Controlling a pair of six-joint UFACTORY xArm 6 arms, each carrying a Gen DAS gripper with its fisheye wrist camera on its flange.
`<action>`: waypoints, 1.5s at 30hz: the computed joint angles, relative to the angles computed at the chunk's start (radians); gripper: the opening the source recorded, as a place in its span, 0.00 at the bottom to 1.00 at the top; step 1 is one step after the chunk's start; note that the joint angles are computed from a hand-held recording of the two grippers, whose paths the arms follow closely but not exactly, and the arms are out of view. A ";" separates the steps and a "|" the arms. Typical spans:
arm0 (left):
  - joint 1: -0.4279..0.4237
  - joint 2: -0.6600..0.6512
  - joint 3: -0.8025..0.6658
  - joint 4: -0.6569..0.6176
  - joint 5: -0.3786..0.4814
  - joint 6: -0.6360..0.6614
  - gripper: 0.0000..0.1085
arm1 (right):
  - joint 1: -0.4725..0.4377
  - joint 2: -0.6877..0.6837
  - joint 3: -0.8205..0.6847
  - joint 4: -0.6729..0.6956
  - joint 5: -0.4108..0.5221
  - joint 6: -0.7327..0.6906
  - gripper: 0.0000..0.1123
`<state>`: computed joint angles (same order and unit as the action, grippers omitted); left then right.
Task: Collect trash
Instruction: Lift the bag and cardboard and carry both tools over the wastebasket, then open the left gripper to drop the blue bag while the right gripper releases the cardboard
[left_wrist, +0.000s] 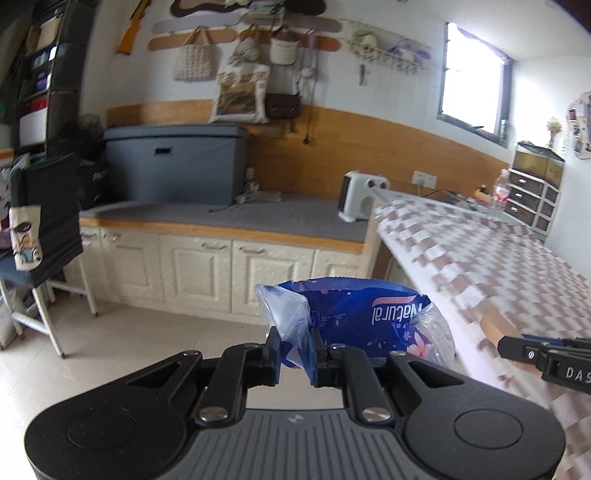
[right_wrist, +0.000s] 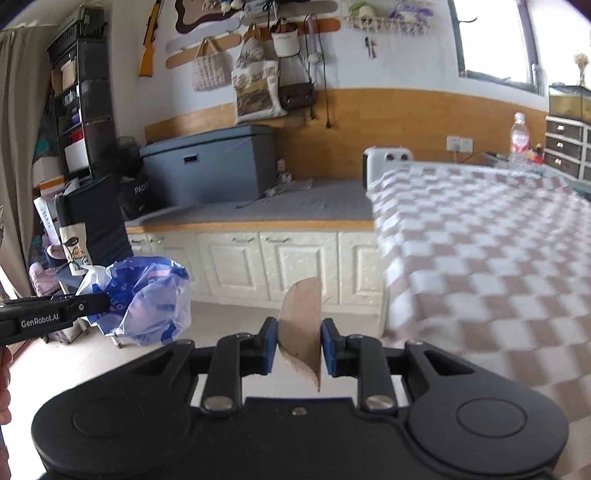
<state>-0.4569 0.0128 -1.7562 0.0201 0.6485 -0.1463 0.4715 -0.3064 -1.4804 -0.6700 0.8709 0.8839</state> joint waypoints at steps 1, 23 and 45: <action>0.016 -0.005 0.020 -0.012 -0.003 0.010 0.14 | 0.009 0.015 0.000 -0.001 -0.003 0.015 0.23; 0.120 0.226 0.168 -0.174 0.045 0.204 0.14 | -0.046 0.302 0.171 0.212 -0.124 0.141 0.23; 0.030 0.640 -0.007 -0.269 0.156 0.316 0.15 | -0.164 0.470 0.291 0.554 -0.294 0.022 0.23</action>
